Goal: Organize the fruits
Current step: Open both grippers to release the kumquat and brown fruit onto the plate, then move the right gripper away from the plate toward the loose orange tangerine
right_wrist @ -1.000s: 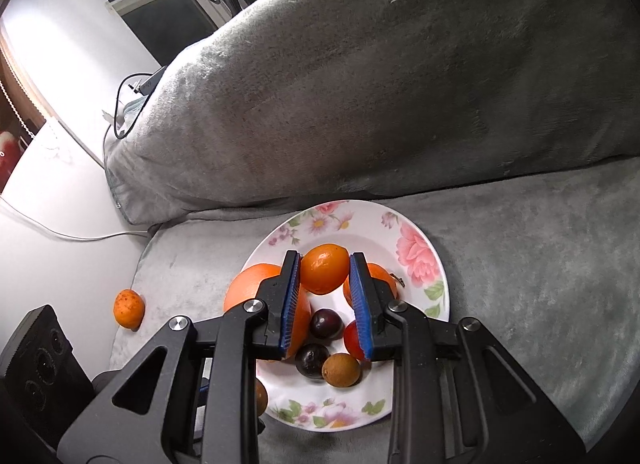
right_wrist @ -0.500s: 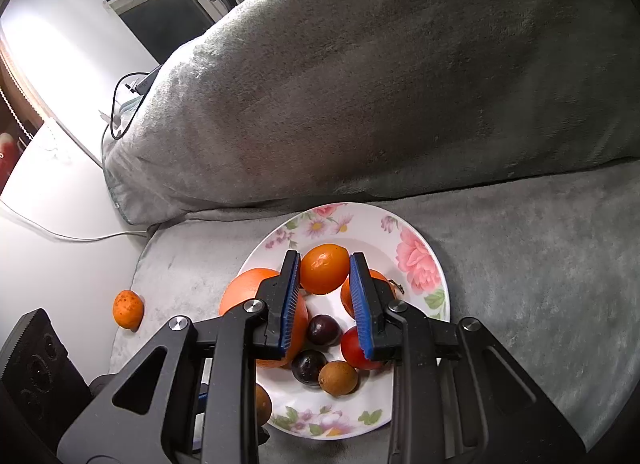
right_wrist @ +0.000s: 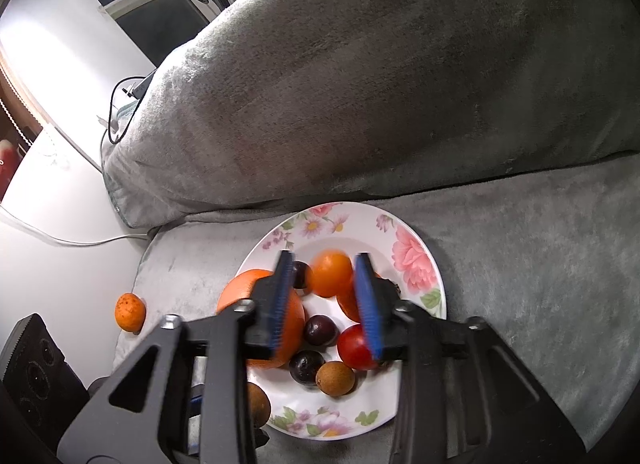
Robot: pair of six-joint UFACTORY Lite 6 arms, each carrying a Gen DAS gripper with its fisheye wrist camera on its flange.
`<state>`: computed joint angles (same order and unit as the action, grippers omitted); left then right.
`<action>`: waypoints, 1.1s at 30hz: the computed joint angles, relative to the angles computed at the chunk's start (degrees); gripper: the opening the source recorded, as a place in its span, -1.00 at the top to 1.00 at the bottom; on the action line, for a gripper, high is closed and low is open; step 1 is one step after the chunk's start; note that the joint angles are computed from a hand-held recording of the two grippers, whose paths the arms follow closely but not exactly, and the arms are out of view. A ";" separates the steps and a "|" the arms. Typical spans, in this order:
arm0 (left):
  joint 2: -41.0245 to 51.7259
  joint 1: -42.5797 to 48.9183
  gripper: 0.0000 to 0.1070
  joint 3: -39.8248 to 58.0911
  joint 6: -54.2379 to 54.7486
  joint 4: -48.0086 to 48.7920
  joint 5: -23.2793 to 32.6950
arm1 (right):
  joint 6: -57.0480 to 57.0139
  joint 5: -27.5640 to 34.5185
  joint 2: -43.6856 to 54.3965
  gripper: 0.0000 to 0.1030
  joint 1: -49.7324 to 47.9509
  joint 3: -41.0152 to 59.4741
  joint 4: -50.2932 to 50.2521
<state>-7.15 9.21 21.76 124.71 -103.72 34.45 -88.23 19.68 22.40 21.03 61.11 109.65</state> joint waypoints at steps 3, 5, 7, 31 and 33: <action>-0.72 -0.52 0.48 -0.49 0.70 -0.86 -0.54 | -2.27 -0.24 -1.03 -0.10 0.25 -0.89 2.30; -0.76 -0.86 0.48 -0.59 0.73 -1.23 -0.70 | -2.27 -0.35 -1.38 -0.12 0.43 -0.98 2.21; -0.71 -1.18 0.47 -0.55 0.84 -1.60 -0.95 | -2.46 -0.85 -1.62 -0.24 0.69 -1.00 2.49; -4.95 2.38 -0.38 -1.94 -0.49 0.30 -1.17 | -18.79 -3.76 -5.51 -0.89 2.72 -4.10 19.57; -4.39 2.03 -0.39 -1.63 -0.14 -0.59 -1.56 | -20.99 -3.85 -5.97 -0.92 2.80 -4.59 22.07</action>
